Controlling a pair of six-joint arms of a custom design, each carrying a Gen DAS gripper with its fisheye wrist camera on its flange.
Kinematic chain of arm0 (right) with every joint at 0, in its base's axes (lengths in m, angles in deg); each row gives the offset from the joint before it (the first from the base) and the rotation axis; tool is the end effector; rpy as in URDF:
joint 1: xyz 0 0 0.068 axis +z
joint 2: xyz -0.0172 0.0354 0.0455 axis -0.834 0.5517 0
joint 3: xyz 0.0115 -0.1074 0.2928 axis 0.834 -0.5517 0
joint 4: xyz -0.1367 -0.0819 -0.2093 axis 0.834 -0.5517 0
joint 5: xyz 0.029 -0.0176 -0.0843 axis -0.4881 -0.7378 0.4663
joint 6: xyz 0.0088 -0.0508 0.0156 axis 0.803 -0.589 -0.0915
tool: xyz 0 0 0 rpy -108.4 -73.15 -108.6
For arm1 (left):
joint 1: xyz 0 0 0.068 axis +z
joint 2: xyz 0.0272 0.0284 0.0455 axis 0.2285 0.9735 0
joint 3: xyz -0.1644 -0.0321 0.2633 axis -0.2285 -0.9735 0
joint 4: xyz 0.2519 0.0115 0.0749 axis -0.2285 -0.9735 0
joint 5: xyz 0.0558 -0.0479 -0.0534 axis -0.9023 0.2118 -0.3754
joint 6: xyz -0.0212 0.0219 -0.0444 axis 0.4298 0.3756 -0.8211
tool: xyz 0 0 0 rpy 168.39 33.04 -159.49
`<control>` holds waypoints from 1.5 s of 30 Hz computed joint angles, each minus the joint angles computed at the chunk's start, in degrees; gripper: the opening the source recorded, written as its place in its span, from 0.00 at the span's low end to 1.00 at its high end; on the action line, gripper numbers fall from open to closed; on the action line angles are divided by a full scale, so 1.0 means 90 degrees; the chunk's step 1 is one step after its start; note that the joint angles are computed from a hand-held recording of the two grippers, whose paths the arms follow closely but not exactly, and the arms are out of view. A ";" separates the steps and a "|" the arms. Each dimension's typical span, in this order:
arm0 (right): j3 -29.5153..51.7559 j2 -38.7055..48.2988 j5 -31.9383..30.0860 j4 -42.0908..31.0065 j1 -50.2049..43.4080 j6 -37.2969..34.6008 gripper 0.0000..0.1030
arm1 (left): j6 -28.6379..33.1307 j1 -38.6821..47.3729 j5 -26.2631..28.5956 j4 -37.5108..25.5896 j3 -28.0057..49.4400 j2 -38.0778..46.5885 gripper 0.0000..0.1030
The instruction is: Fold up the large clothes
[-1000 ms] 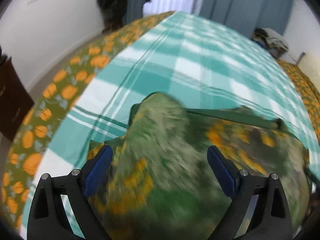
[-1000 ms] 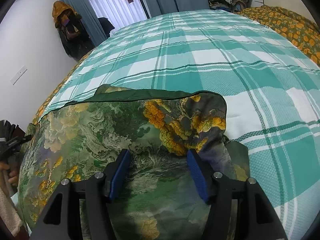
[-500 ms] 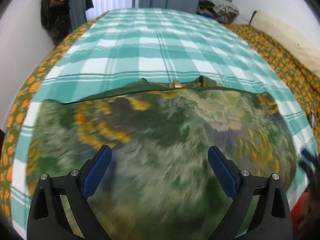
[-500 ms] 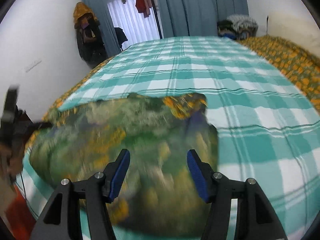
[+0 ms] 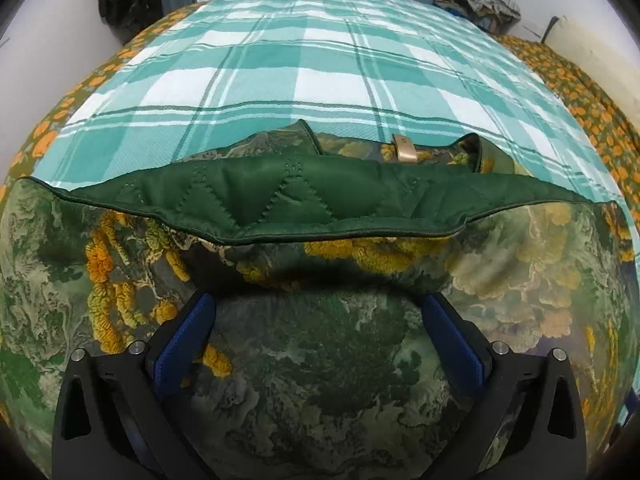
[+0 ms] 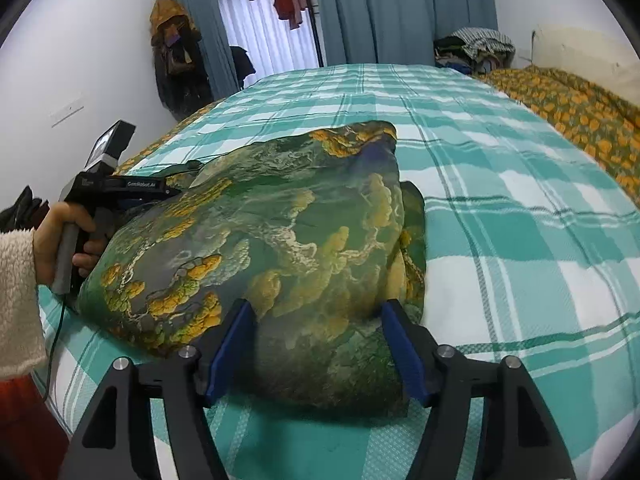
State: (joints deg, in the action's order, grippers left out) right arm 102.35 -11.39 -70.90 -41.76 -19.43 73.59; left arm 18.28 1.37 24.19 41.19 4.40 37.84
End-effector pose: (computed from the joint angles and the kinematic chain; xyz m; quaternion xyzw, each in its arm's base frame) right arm 0.1690 0.1176 0.2589 -0.0336 0.9209 0.1100 0.3726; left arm 0.3518 -0.0717 0.2489 -0.0209 0.9658 -0.0278 0.2571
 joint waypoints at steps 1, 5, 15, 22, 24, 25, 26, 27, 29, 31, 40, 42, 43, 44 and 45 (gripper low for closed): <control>-0.0002 -0.0015 -0.0044 -0.0007 -0.0030 0.0006 0.69 | 0.0001 -0.0029 -0.0039 -0.0091 0.0011 -0.0062 0.99; 0.0005 -0.0125 0.0010 -0.0154 0.0047 0.0193 0.69 | 0.0241 -0.0191 -0.0098 -0.0345 -0.0221 -0.0609 0.99; 0.0021 -0.0715 -0.0325 -0.1120 -0.0400 0.1168 0.69 | 0.0554 -0.0858 -0.0381 -0.0566 -0.1800 -0.2713 0.99; -0.0379 -0.1562 -0.0892 -0.1550 -0.0178 0.2719 0.71 | 0.0114 -0.1219 -0.0143 -0.0707 -0.2016 -0.3742 0.99; -0.0668 -0.1513 -0.1528 -0.1080 -0.0491 0.3000 0.73 | -0.0059 -0.1366 -0.0139 -0.0501 -0.2019 -0.3687 0.99; -0.0829 -0.1424 -0.1829 -0.0686 -0.0694 0.3224 0.73 | -0.0121 -0.1467 -0.0182 -0.0400 -0.2031 -0.3613 0.99; -0.0937 -0.1362 -0.1991 -0.0345 -0.0831 0.3327 0.73 | -0.0165 -0.1566 -0.0219 -0.0244 -0.2067 -0.3508 0.99; -0.1074 -0.1214 -0.2162 0.0213 -0.1032 0.3402 0.73 | -0.0178 -0.1650 -0.0243 -0.0088 -0.2118 -0.3365 0.99; -0.1143 -0.0882 -0.2210 0.0773 -0.1246 0.3607 0.73 | -0.0159 -0.1763 -0.0247 0.0024 -0.2166 -0.3001 0.99; -0.1350 -0.0654 -0.2231 0.1414 -0.1433 0.4135 0.78 | -0.0139 -0.1899 -0.0364 0.0077 -0.2240 -0.2698 1.00; -0.1048 -0.0790 -0.0756 0.1057 -0.0589 0.4115 0.35 | 0.0064 -0.1765 -0.0521 -0.1161 -0.1285 -0.2777 0.91; -0.0475 -0.0797 0.0104 0.0461 0.0085 0.3618 0.32 | -0.0024 -0.1845 -0.0742 -0.1590 -0.0751 -0.3004 0.91; -0.0218 -0.0748 0.0483 0.0250 0.0385 0.3417 0.32 | -0.0057 -0.1874 -0.0635 -0.1808 -0.0365 -0.3053 0.91; 0.0033 -0.0673 0.0852 0.0082 0.0673 0.3206 0.32 | -0.0067 -0.1906 -0.0493 -0.1975 -0.0046 -0.3043 0.92; 0.0334 -0.0564 0.1312 -0.0098 0.1060 0.2976 0.32 | -0.0068 -0.1969 -0.0255 -0.2216 0.0419 -0.2966 0.93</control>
State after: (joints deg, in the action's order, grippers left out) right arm 105.37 -16.46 -59.09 -42.64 -9.89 100.38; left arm 17.67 -16.35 21.90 21.24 8.17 11.14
